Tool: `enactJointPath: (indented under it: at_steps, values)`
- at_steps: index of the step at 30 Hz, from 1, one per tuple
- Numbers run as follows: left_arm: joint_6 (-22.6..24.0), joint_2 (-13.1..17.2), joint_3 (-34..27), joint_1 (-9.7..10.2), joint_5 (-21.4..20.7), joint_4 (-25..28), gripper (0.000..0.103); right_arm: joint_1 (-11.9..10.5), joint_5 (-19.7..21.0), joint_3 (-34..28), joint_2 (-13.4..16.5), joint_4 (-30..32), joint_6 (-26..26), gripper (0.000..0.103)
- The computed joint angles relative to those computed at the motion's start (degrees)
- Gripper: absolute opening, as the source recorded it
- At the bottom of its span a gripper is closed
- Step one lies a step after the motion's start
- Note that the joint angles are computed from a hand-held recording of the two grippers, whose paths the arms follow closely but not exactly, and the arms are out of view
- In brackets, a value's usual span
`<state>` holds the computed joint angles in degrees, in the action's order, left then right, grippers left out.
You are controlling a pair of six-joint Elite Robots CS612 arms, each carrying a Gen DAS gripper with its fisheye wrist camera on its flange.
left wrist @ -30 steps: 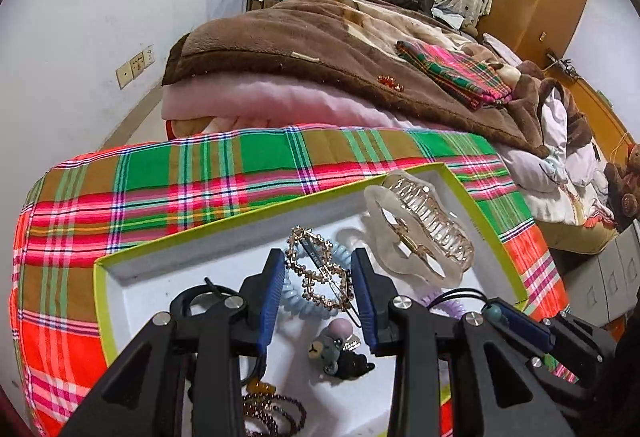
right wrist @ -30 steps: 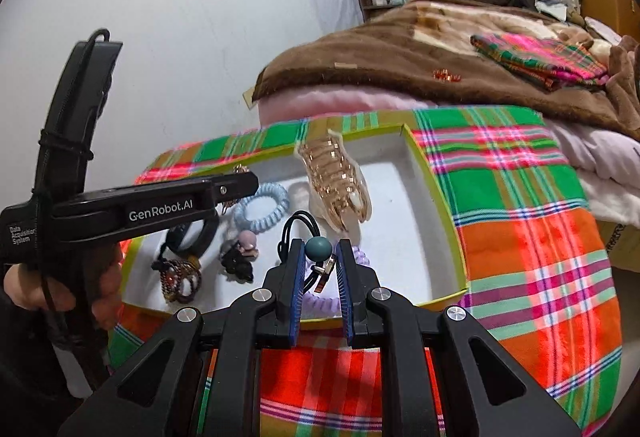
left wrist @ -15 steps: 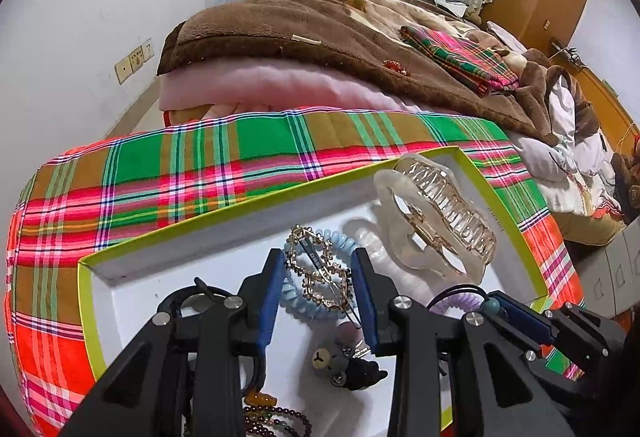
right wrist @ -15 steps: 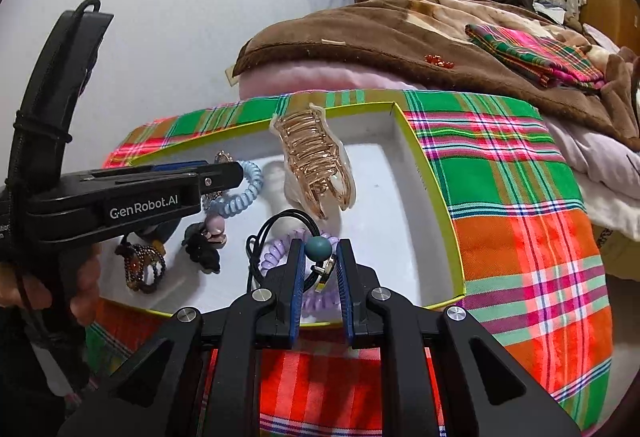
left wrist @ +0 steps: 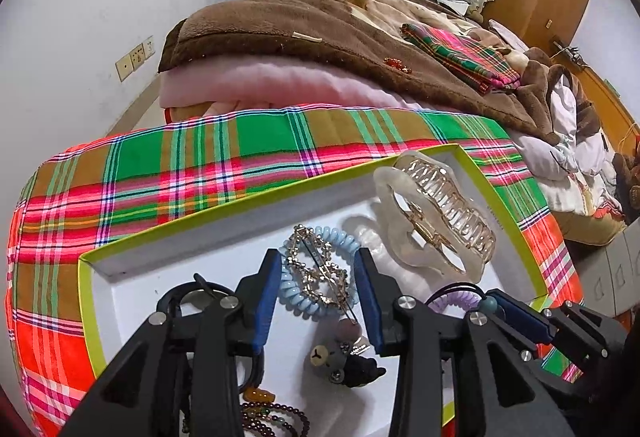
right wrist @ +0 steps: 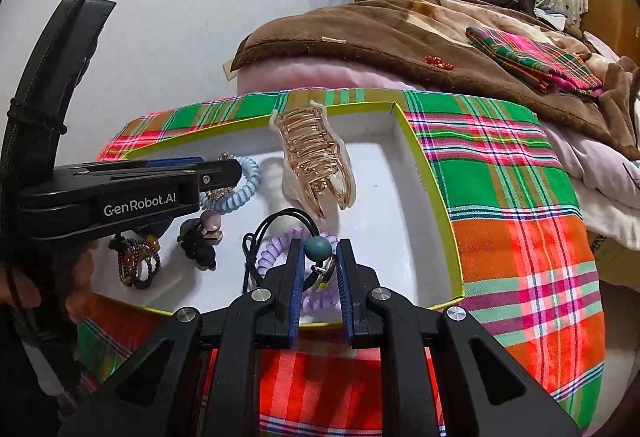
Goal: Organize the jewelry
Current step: 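Carry the gold brooch and black hair tie into the box and open both grippers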
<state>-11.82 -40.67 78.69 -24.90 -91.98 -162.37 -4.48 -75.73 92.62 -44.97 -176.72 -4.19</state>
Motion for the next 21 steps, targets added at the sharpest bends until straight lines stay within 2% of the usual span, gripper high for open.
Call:
enactJointPath:
  at_steps: [9, 12, 16, 19, 21]
  values:
    - [-0.16, -0.2, 0.08, -0.12, 0.1, 0.42, 0.044, -0.1, -0.07, 0.12, -0.06, -0.3, 0.35, 0.021]
    - [-0.21, -0.54, 0.69, -0.18, -0.16, -0.33, 0.048, -0.34, 0.73, 0.46, -0.12, -1.05, 0.93, 0.023]
    - [0.06, -1.17, 1.78, -0.41, -0.15, -1.47, 0.049, -0.38, 0.56, 1.1, -0.38, -2.81, 1.73, 0.034]
    - [-0.7, -1.88, 2.97, -0.54, 0.14, -3.05, 0.049, -0.39, 0.5, 1.97, -0.73, -5.13, 2.34, 0.034]
    - [-0.82, -2.54, 4.08, -0.87, 1.78, -4.33, 0.049, -0.49, 1.05, 2.43, -1.03, -5.92, 2.45, 0.034]
